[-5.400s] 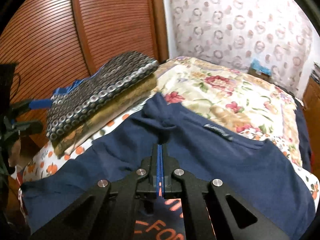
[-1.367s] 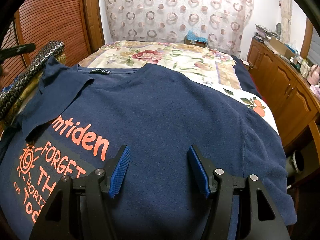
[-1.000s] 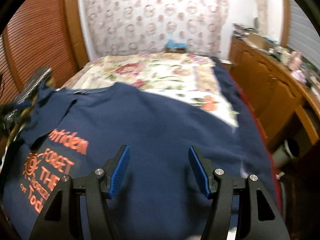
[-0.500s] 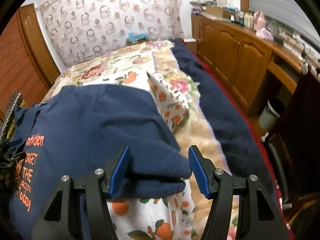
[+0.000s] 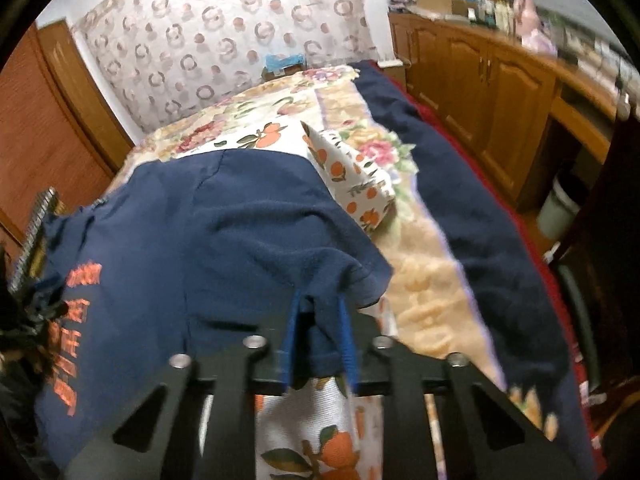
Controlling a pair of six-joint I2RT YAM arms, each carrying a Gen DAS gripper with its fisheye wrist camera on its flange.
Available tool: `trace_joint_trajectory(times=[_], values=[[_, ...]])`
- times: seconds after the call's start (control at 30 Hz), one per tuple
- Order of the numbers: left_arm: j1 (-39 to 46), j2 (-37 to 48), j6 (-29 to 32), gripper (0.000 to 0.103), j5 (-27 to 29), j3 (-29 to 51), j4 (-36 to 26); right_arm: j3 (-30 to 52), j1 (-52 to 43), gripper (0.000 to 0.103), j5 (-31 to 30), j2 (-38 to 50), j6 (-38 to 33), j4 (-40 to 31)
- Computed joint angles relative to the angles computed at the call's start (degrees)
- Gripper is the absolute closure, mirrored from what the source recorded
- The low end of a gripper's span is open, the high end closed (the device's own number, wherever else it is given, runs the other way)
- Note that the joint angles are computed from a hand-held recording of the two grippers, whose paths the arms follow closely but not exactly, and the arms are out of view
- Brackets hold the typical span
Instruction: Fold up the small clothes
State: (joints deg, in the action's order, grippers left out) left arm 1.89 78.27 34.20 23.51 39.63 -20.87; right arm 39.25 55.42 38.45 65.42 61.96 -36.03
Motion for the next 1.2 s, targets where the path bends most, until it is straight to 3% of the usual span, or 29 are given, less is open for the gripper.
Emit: trace_joint_trajectory(times=[0.17, 0.3, 0.4, 0.53, 0.6, 0.73, 0.8, 0.97, 1.2], values=[[0.0, -0.1, 0.0, 0.005, 0.0, 0.0, -0.1, 6.2, 4.2, 0.095, 7.7, 3.0, -0.5, -4.5], [-0.2, 0.5, -0.7, 0.0, -0.8, 0.1, 0.3, 12.3, 6.0, 0.095, 9.9, 6.8, -8.5, -0.3], [-0.4, 0.3, -1.0, 0.0, -0.9, -0.2, 0.6, 16.6, 7.4, 0.095, 8.5, 12.3, -15.6, 5.8], [-0.4, -0.2, -1.6, 0.0, -1.4, -0.8, 1.6, 19.1, 7.6, 0.095, 1.1, 20.2, -20.6, 14.3], [0.8, -2.2, -2.4, 0.0, -0.6, -2.2, 3.1, 20.2, 7.8, 0.095, -1.7, 24.3, -20.8, 15.9], [5.3, -5.6, -1.7, 0.0, 3.8, -3.0, 3.0, 19.1, 7.2, 0.071, -4.7, 26.5, -19.9, 17.4], [7.6, -6.1, -0.8, 0.0, 6.0, -1.4, -0.5, 18.1, 7.5, 0.064, -4.1, 25.5, -19.2, 16.9], [11.3, -6.7, -0.5, 0.0, 10.2, 1.3, -5.3, 15.7, 6.2, 0.062, -1.7, 19.1, -17.1, 12.9], [12.4, -9.7, 0.3, 0.0, 11.0, 0.6, -6.0, 17.8, -0.4, 0.062, -3.0, 21.6, -14.0, 11.5]])
